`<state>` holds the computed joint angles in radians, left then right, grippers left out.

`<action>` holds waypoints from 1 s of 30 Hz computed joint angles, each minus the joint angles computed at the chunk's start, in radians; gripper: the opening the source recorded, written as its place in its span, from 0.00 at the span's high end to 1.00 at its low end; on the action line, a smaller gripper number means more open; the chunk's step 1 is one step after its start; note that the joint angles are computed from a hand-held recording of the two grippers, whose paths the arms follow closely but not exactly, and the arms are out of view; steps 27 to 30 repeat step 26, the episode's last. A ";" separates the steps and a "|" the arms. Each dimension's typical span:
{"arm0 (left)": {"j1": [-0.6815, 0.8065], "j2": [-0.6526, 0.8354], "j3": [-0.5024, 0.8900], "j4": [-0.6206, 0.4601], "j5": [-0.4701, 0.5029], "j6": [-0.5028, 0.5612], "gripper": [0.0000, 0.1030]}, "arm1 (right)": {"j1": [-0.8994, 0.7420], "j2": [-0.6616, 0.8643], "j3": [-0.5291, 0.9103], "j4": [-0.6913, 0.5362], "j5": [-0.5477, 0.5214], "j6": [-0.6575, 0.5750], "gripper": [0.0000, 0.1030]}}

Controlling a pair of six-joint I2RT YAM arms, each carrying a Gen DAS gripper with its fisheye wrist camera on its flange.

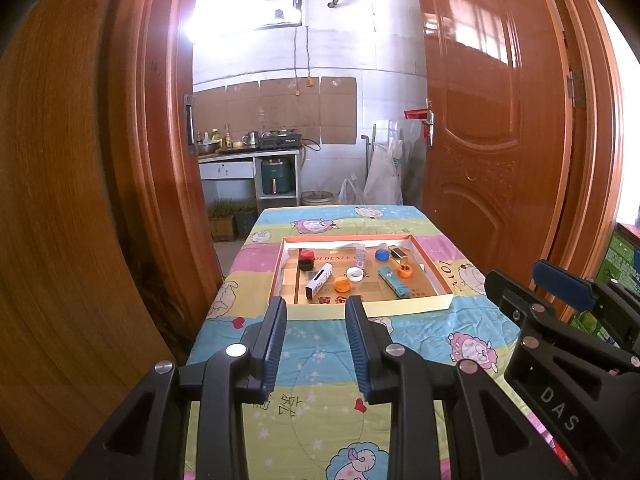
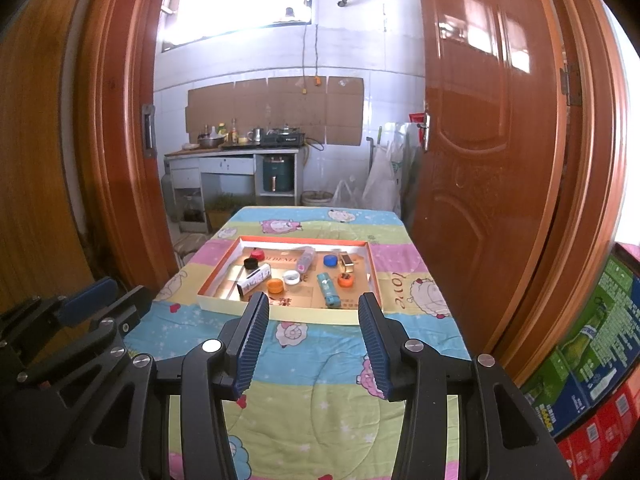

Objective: Organize rigid objects

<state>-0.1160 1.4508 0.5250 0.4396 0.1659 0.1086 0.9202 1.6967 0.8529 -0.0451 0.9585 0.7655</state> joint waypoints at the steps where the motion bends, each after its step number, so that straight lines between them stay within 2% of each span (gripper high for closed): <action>1: 0.001 0.000 0.000 0.000 0.000 0.001 0.70 | 0.001 0.002 0.001 0.000 0.001 0.002 0.53; 30: 0.021 0.014 0.004 0.003 0.050 -0.004 0.70 | 0.000 -0.009 -0.002 -0.010 -0.004 0.005 0.53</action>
